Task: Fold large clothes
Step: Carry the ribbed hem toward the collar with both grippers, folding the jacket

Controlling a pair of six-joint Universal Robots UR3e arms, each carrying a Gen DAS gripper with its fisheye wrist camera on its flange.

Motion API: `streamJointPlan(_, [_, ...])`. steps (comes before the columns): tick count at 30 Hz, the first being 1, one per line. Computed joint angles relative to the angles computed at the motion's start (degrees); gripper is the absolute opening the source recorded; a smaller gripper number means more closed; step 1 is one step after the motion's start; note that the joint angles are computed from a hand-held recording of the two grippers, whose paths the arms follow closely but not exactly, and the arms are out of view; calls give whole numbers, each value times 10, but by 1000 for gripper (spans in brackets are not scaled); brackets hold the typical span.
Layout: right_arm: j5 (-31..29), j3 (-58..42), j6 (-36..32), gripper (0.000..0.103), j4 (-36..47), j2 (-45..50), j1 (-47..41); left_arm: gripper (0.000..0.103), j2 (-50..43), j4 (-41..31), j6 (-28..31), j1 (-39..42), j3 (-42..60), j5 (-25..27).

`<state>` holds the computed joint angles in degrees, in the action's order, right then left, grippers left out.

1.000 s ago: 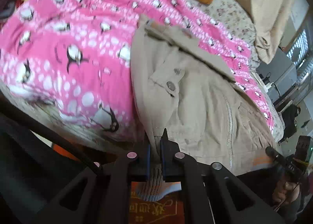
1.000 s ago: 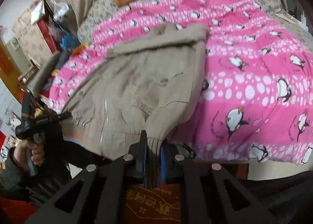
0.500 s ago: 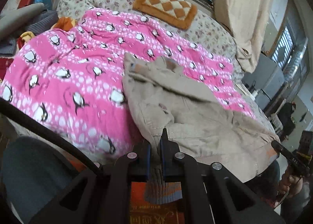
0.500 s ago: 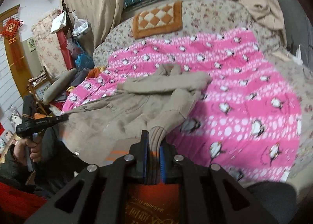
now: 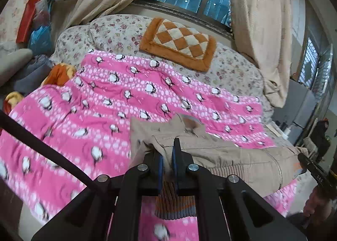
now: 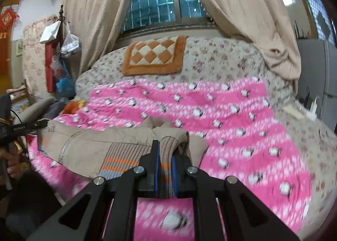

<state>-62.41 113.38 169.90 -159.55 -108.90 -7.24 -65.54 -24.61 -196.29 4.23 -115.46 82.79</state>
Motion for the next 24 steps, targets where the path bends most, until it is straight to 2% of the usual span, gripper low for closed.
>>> streamJointPlan(3, [-91, -82, 22, 9, -71, 137, 71, 0, -113, 51, -6, -12, 58, 30])
streamJointPlan(7, [-156, -220, 49, 9, -73, 290, 113, 0, -240, 69, -32, -23, 148, 57])
streamJointPlan(16, [-225, -562, 103, 9, 18, 548, 157, 0, -453, 76, -83, -28, 359, 111])
streamJointPlan(21, [-243, -735, 113, 9, 82, 674, 166, 0, -564, 69, -69, -30, 467, 133])
streamJointPlan(24, [-248, -857, 116, 9, 152, 753, 168, 0, -613, 31, -72, -28, 523, 128])
